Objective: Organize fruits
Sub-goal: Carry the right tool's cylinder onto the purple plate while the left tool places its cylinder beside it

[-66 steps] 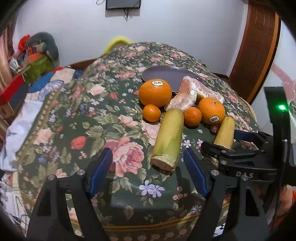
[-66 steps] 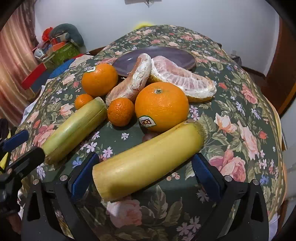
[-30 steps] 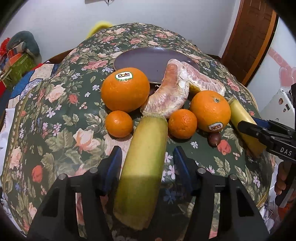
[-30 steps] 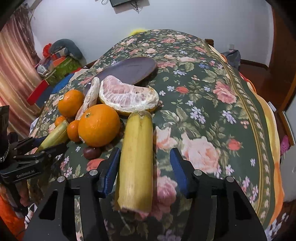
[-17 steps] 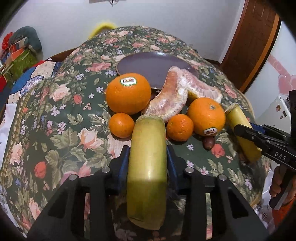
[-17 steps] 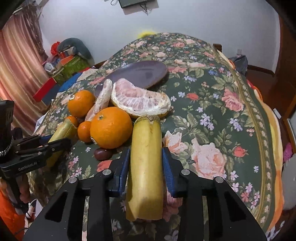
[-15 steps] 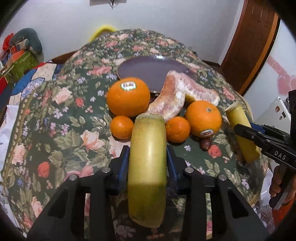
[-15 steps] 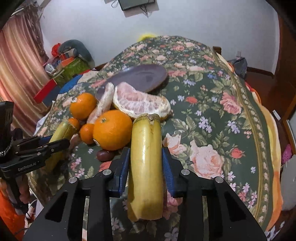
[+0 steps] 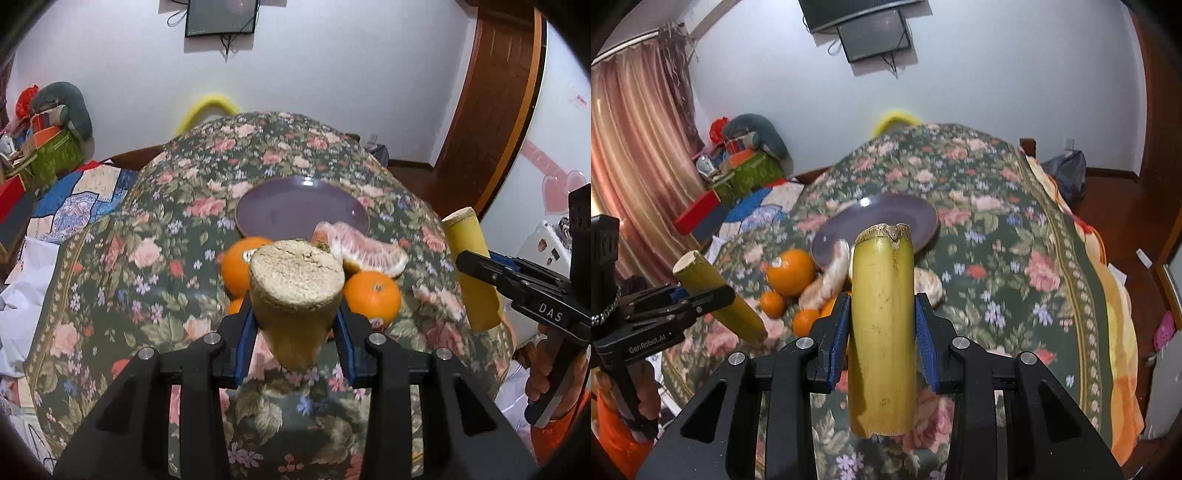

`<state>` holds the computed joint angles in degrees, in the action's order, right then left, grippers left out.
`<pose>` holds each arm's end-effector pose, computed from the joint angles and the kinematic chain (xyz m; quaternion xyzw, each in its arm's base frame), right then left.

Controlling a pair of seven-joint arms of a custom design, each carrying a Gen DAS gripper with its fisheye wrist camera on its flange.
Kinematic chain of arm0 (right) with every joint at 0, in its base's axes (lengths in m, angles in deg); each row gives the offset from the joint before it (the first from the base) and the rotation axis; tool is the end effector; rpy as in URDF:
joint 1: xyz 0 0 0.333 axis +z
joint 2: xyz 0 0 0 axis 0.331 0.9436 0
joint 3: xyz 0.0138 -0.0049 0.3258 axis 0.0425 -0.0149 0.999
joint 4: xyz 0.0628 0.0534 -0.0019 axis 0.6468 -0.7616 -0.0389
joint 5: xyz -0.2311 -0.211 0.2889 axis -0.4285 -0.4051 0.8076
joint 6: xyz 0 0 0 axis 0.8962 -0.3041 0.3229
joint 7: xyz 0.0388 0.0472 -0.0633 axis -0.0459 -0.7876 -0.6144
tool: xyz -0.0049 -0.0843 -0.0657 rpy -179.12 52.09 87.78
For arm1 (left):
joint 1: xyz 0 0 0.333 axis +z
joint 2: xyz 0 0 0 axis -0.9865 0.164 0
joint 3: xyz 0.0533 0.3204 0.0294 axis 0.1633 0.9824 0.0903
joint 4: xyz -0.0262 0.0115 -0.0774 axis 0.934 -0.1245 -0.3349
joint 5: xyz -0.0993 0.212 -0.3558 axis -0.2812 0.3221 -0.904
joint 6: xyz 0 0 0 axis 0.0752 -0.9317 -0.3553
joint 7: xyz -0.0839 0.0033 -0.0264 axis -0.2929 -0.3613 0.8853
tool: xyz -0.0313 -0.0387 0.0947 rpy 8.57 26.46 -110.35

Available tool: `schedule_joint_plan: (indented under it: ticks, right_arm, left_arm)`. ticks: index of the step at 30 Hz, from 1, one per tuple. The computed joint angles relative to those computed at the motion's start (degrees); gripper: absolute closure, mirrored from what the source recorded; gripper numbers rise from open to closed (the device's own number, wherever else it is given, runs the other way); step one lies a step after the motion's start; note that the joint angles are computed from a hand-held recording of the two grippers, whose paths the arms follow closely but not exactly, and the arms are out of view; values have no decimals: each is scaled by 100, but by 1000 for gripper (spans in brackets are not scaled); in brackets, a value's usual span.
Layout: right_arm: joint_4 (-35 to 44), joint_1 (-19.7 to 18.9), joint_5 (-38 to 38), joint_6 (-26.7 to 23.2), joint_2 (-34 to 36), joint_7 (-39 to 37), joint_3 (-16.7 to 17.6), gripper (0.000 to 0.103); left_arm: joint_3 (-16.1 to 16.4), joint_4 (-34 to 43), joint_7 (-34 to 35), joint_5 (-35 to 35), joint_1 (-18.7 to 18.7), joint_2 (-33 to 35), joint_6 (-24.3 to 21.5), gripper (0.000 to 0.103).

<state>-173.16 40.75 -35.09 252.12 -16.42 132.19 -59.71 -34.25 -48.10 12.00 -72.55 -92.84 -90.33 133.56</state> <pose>0.5023 0.1944 0.5151 -0.6557 0.6297 -0.1718 0.3796 0.5232 -0.2688 0.5017 -0.5583 0.7355 -0.3413 0.1758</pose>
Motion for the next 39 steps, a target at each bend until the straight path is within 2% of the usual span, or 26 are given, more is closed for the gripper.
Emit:
schedule_joint_plan:
  ticks: [11, 18, 25, 30, 39]
  right_arm:
    - [523, -71, -29, 345, 403, -102, -29, 72]
    - [972, -75, 317, 474, 836, -485, -60, 72]
    - [1382, -278, 619, 522, 1254, -861, 119, 72]
    - [1712, -517, 879, 445, 1585, -1190, 344, 72]
    - [2426, -891, 728, 100, 2265, -1298, 675, 72]
  left_arm:
    - [59, 511, -175, 291, 12, 366, 182, 65]
    - [183, 972, -155, 417, -76, 766, 197, 65]
    - [326, 1464, -2, 360, -200, 1225, 128, 65]
    - [414, 1958, 158, 248, -273, 1671, -57, 65]
    - [464, 2968, 573, 9, -349, 2456, -693, 65]
